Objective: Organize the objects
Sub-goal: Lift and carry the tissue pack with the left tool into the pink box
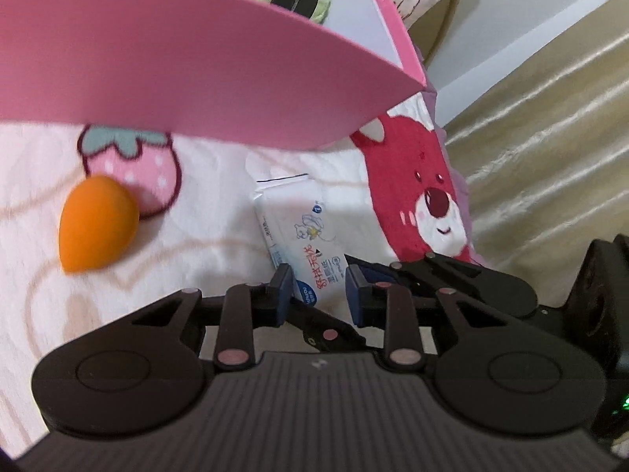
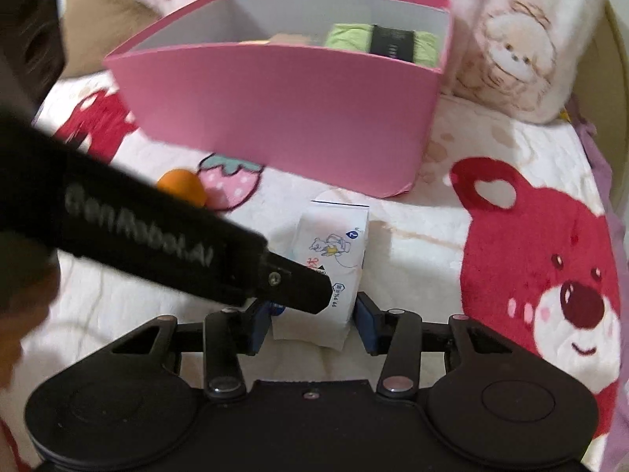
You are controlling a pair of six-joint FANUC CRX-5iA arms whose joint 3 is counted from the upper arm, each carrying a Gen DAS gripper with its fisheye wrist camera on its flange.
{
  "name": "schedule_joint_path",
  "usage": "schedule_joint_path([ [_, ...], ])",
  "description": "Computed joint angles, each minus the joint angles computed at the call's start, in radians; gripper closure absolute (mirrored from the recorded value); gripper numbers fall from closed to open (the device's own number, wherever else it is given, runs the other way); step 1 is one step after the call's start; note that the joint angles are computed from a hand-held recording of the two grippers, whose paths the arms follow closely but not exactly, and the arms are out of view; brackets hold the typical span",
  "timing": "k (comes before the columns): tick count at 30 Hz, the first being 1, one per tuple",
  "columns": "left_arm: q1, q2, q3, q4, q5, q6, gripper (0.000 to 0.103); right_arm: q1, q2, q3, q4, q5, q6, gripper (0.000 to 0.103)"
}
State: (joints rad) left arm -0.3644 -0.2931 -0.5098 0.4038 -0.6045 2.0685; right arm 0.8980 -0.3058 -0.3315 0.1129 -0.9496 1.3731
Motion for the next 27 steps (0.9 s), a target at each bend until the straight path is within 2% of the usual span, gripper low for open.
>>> schedule_joint_path([
  [3,-0.009,0.000,0.016,-0.041,-0.020,0.029,0.076,0.013,-0.003,-0.002,0.012,-0.006,0.014,0.053],
  [8,-0.041,0.029,0.095,-0.184,-0.076,0.109,0.076,0.001,0.005,0.012,-0.011,-0.013,0.031,0.053],
  [11,-0.093,0.074,0.191,-0.377,-0.149,0.241,0.072,-0.018,0.018,0.032,-0.045,-0.021,0.040,0.053],
  [12,-0.101,0.082,0.205,-0.409,-0.159,0.256,0.071,-0.022,0.024,0.036,-0.053,-0.023,0.037,0.053],
  [14,-0.097,0.084,0.194,-0.411,-0.135,0.268,0.072,-0.030,0.037,0.045,-0.062,-0.029,0.029,0.053],
  [16,-0.082,0.073,0.161,-0.366,-0.091,0.239,0.072,-0.026,0.030,0.040,-0.061,-0.025,0.022,0.054],
  [19,-0.108,0.073,0.195,-0.417,-0.128,0.221,0.073,-0.020,0.010,0.032,-0.057,-0.027,0.007,0.055],
  [24,-0.153,0.042,0.230,-0.476,-0.177,0.269,0.074,0.011,-0.042,0.008,-0.019,-0.016,-0.030,0.056],
  [27,-0.189,0.023,0.266,-0.534,-0.227,0.302,0.074,0.068,-0.092,-0.026,0.051,-0.001,-0.093,0.056],
])
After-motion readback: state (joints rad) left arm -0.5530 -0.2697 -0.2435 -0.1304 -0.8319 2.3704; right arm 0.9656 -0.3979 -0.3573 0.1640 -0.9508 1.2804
